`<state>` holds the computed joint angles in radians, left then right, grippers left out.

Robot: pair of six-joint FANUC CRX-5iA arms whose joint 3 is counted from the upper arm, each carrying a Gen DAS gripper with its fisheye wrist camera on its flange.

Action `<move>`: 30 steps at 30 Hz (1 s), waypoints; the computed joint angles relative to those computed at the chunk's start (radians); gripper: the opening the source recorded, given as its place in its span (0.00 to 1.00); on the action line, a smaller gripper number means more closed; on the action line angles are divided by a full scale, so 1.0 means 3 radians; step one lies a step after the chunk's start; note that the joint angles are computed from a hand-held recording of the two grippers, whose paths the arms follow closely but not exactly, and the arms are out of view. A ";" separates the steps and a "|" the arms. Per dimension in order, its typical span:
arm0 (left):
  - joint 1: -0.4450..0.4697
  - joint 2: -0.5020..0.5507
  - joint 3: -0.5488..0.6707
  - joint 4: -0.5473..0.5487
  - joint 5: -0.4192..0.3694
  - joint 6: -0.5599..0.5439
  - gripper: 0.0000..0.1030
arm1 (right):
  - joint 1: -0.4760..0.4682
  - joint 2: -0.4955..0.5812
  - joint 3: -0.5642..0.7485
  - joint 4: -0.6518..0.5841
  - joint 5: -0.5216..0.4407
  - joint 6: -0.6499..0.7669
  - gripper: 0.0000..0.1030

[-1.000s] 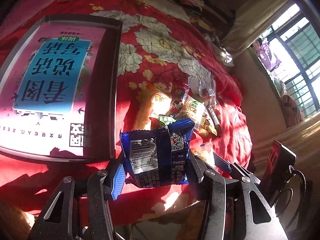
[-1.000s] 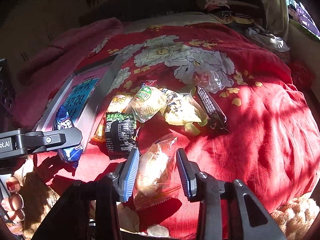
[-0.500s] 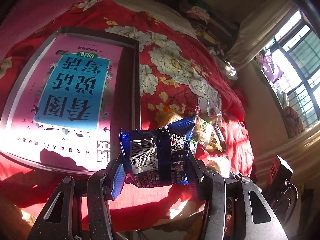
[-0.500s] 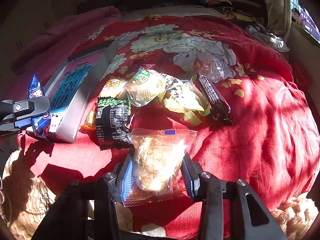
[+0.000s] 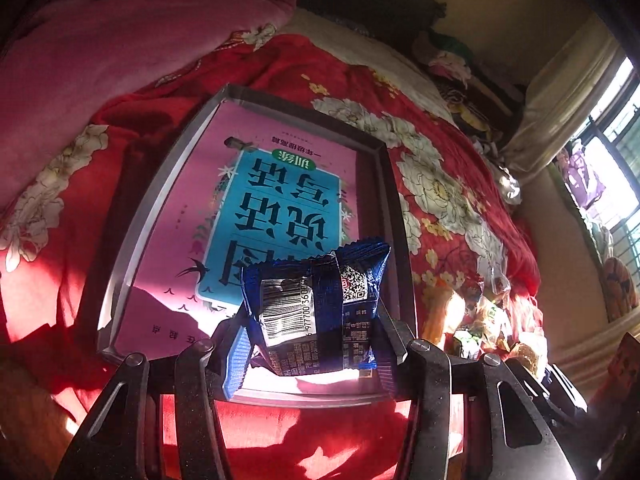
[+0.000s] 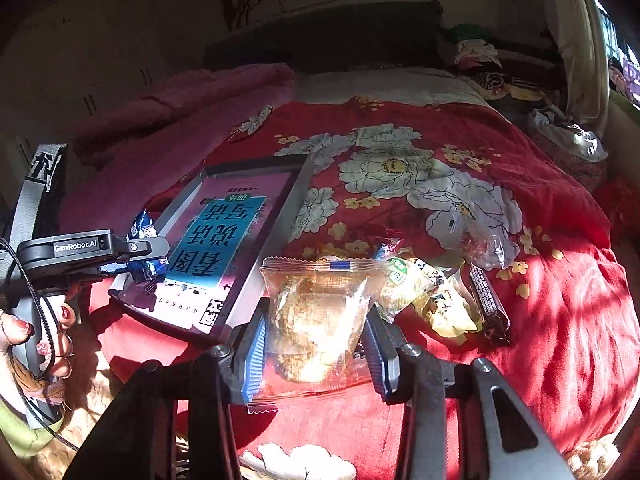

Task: Organize snacks
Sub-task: 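Carry the blue packet and clear bag into the metal tray with both tools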

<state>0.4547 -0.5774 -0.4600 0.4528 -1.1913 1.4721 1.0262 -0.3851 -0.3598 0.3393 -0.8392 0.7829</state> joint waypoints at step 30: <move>0.0227 0.0057 -0.0022 -0.0549 -0.0249 -0.0338 0.52 | 0.0177 0.1069 0.0751 -0.0671 0.0048 0.0662 0.42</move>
